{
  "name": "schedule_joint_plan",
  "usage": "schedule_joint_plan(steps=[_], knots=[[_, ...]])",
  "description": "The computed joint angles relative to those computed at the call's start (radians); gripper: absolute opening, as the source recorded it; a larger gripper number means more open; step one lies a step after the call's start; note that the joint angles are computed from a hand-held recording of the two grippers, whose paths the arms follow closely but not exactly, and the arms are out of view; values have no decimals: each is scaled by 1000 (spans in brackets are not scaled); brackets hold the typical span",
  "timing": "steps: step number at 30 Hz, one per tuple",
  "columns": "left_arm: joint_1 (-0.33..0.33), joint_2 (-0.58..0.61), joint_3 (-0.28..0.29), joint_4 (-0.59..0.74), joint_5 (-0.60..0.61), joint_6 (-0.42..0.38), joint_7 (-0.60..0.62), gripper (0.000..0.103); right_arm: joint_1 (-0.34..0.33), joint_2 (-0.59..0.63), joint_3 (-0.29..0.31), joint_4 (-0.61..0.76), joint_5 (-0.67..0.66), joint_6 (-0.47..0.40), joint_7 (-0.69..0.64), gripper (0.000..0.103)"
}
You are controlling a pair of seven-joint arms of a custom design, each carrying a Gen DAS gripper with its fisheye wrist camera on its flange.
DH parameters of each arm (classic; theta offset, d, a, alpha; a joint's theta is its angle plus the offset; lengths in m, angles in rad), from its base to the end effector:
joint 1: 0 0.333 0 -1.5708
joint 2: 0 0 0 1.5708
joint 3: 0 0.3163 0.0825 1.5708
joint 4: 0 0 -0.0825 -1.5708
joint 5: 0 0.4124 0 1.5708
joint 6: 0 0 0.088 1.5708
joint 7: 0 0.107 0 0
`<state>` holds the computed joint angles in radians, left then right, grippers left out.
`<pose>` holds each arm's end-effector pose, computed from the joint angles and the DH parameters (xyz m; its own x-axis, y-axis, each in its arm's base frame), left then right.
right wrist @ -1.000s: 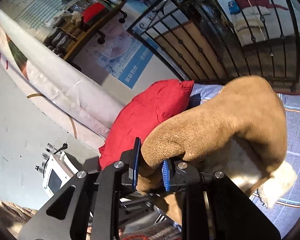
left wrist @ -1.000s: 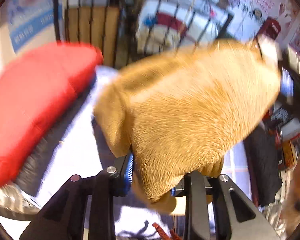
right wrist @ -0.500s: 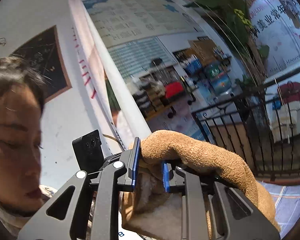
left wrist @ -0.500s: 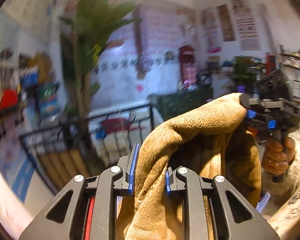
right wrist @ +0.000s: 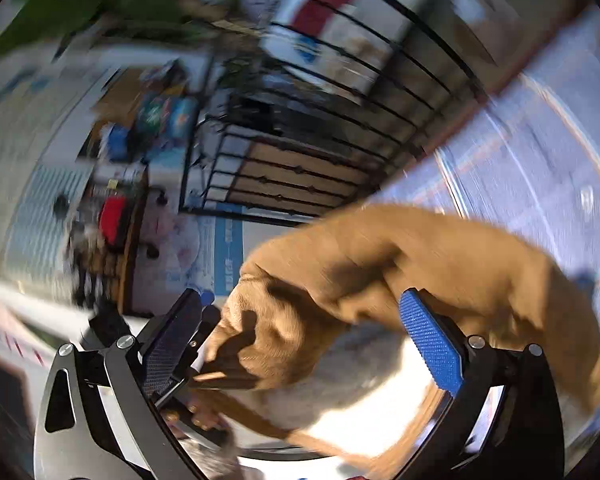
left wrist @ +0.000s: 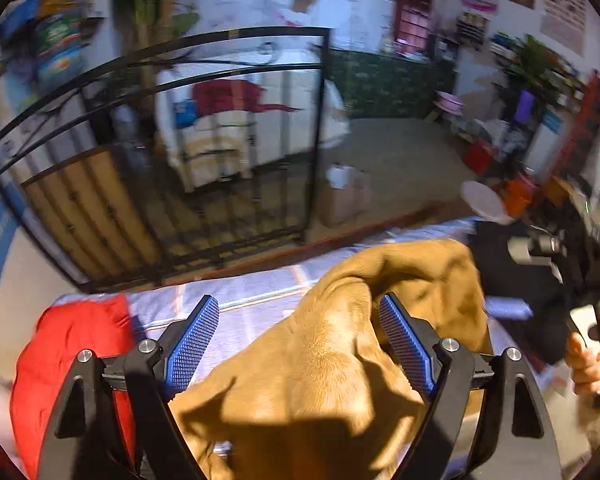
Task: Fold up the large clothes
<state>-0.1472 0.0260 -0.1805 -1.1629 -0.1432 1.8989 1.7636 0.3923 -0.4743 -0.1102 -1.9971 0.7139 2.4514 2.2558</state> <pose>0.5453 -0.1938 0.8545 -0.5027 -0.8644 0.0101 -0.6504 0.3704 -0.6631 0.4620 0.1178 0.7590 -0.2830 -0.3163 -0.9055 -0.7224 0.6913 -0.0157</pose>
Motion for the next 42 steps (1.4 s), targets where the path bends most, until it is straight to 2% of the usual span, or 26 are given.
schedule_joint_plan(steps=[1,3,4,5,8,10,13,16,17,19,21,22,24,25,26,27,28,30,32,34,37,38,39,40,41,42], knots=[[15,-33,15,-65,-13,26,-31,81,-25,-36,9,-78,-17,-5,55,98],[54,-59,47,-138,-49,46,-72,85,-115,-123,65,-200,-187,-62,179,98],[73,-85,59,-184,-30,46,-97,88,-153,-163,90,-239,-280,-102,218,98],[93,-81,72,-196,-7,50,-98,92,-190,-202,117,-264,-394,-194,248,98],[142,-164,78,-365,165,70,-133,93,-208,-241,134,-276,-599,-436,223,98],[175,-203,76,-465,281,55,-140,93,-204,-240,139,-285,-678,-534,197,98],[209,-272,83,-615,307,19,-154,93,-202,-262,122,-343,-690,-574,182,98],[215,-303,90,-702,212,-63,-189,93,-174,-306,81,-460,-655,-518,193,98],[211,-325,89,-741,179,-72,-202,93,-173,-308,93,-481,-638,-523,202,98],[203,-348,78,-810,152,-54,-207,93,-154,-299,90,-520,-597,-508,216,98],[204,-393,46,-916,234,-1,-209,92,-143,-282,73,-564,-539,-472,239,98],[210,-397,20,-950,287,33,-238,90,-139,-279,68,-583,-514,-451,246,95],[205,-358,11,-931,298,9,-262,65,-144,-258,84,-587,-523,-451,270,72],[199,-344,21,-915,277,-1,-255,60,-146,-249,97,-577,-544,-457,278,64],[196,-339,26,-905,276,-2,-249,53,-146,-248,105,-569,-562,-459,277,42],[193,-335,33,-895,274,6,-232,41,-139,-257,105,-569,-571,-436,257,18],[193,-325,38,-875,279,12,-215,36,-127,-272,96,-573,-570,-398,228,17],[206,-293,41,-813,317,26,-221,21,-140,-289,122,-537,-655,-404,195,13],[222,-248,47,-731,360,58,-244,16,-167,-309,134,-502,-735,-414,177,12],[236,-186,47,-627,434,95,-274,16,-216,-309,143,-448,-829,-439,170,12],[231,-55,57,-409,497,45,-294,17,-304,-281,147,-372,-949,-474,201,17],[222,-18,62,-343,518,18,-308,26,-340,-252,146,-326,-972,-518,235,50],[214,-1,69,-308,533,14,-322,47,-358,-230,132,-293,-973,-549,275,97],[206,-7,77,-305,557,58,-349,64,-387,-239,123,-294,-958,-527,302,98],[196,-41,78,-336,592,114,-392,95,-392,-283,104,-326,-964,-449,365,98],[192,-83,78,-387,618,194,-438,97,-397,-302,104,-340,-967,-418,394,98]])
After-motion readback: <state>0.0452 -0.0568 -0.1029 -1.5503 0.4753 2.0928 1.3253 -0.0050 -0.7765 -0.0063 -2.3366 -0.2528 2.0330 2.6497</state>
